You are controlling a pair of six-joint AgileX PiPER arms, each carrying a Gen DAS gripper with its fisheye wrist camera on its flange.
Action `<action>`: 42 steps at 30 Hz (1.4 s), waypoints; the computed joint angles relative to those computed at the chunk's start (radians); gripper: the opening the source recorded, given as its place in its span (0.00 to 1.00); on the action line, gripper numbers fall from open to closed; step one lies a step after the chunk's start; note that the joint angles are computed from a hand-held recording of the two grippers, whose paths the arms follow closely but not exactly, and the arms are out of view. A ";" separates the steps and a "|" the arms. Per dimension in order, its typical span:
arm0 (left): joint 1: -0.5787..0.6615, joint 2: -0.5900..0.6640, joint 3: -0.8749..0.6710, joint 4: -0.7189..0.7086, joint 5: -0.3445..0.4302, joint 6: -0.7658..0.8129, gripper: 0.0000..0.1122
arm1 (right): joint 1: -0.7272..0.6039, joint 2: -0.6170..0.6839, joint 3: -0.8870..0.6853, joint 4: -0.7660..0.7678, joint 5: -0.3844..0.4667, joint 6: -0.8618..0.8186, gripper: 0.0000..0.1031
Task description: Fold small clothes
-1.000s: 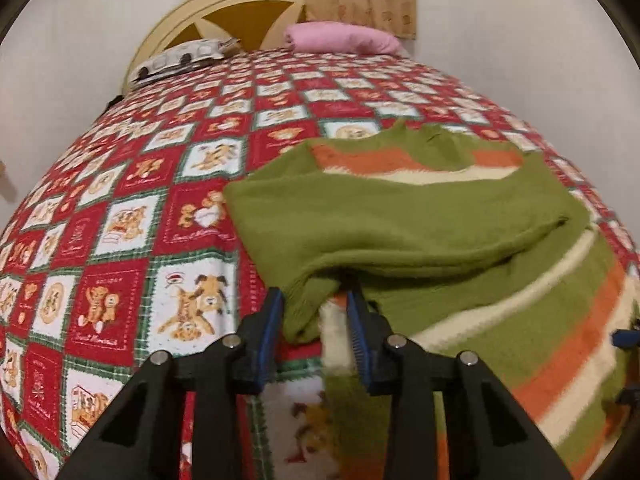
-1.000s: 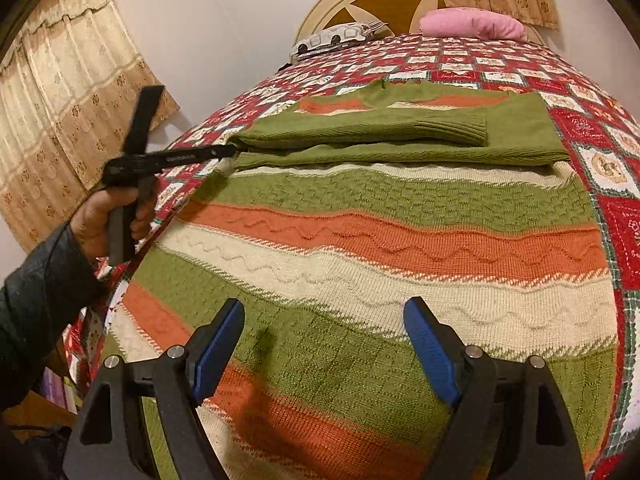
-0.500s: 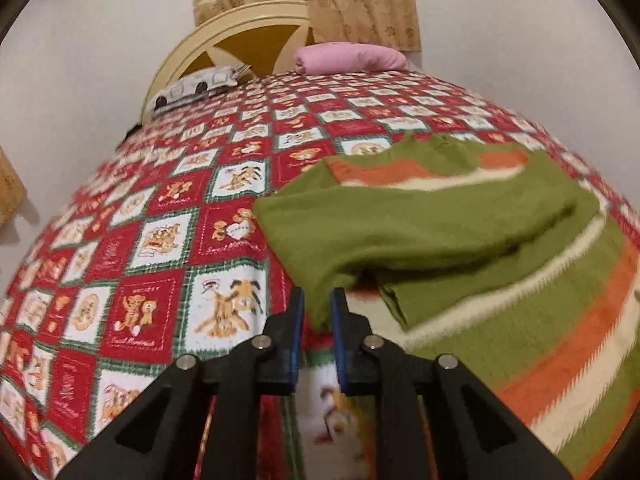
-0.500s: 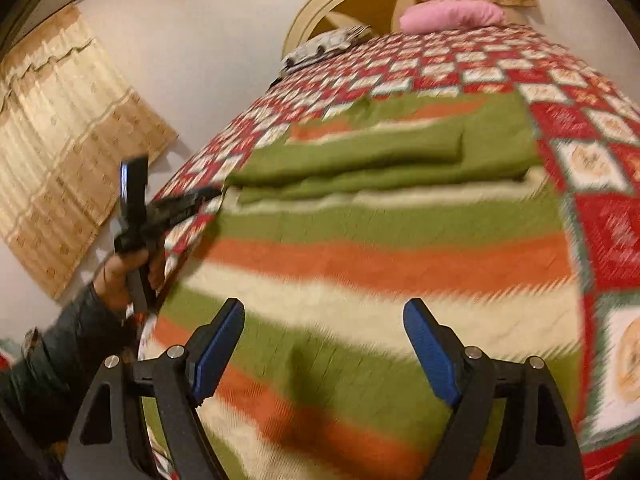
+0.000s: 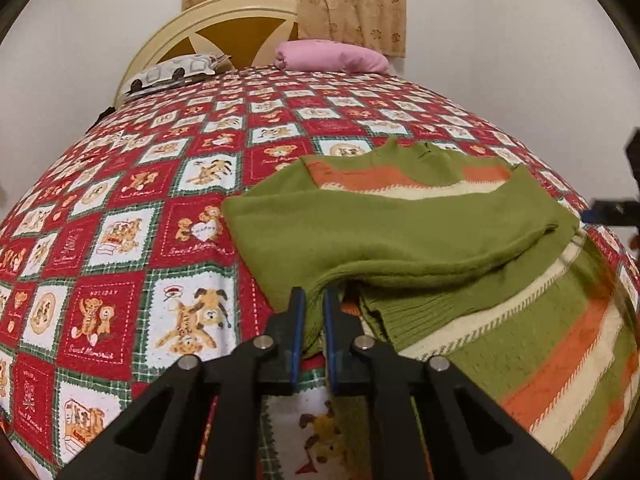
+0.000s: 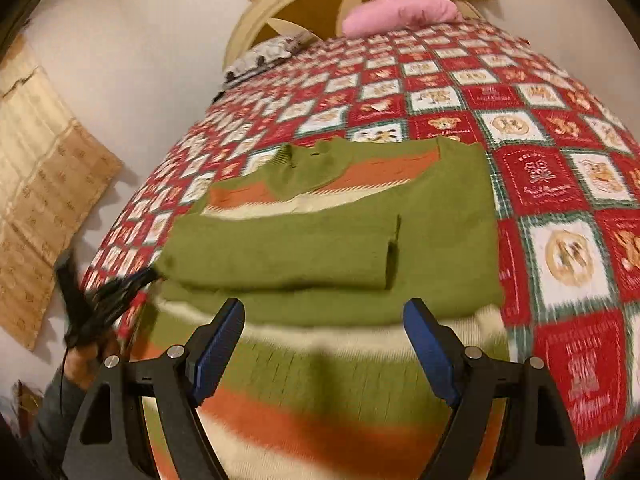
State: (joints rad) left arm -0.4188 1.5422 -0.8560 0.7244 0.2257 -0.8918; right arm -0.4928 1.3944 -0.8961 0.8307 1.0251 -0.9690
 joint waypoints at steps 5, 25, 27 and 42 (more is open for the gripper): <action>-0.036 -0.034 0.025 0.152 0.041 -0.130 0.06 | 0.087 0.160 -0.115 -0.039 -0.123 0.150 0.65; -0.121 -0.057 0.045 0.498 0.157 -0.381 0.23 | 0.222 0.018 -0.080 -0.165 -0.377 0.099 0.04; -0.094 -0.032 0.000 0.402 0.120 -0.275 0.24 | 0.205 0.024 -0.073 -0.125 -0.366 0.056 0.04; -0.165 0.062 -0.065 0.431 0.292 -0.250 0.09 | 0.190 -0.172 -0.080 0.036 -0.324 -0.080 0.04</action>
State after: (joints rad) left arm -0.5838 1.6046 -0.9206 1.1557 0.5181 -1.1422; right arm -0.3032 1.2219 -0.9764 0.8663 0.7014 -1.0488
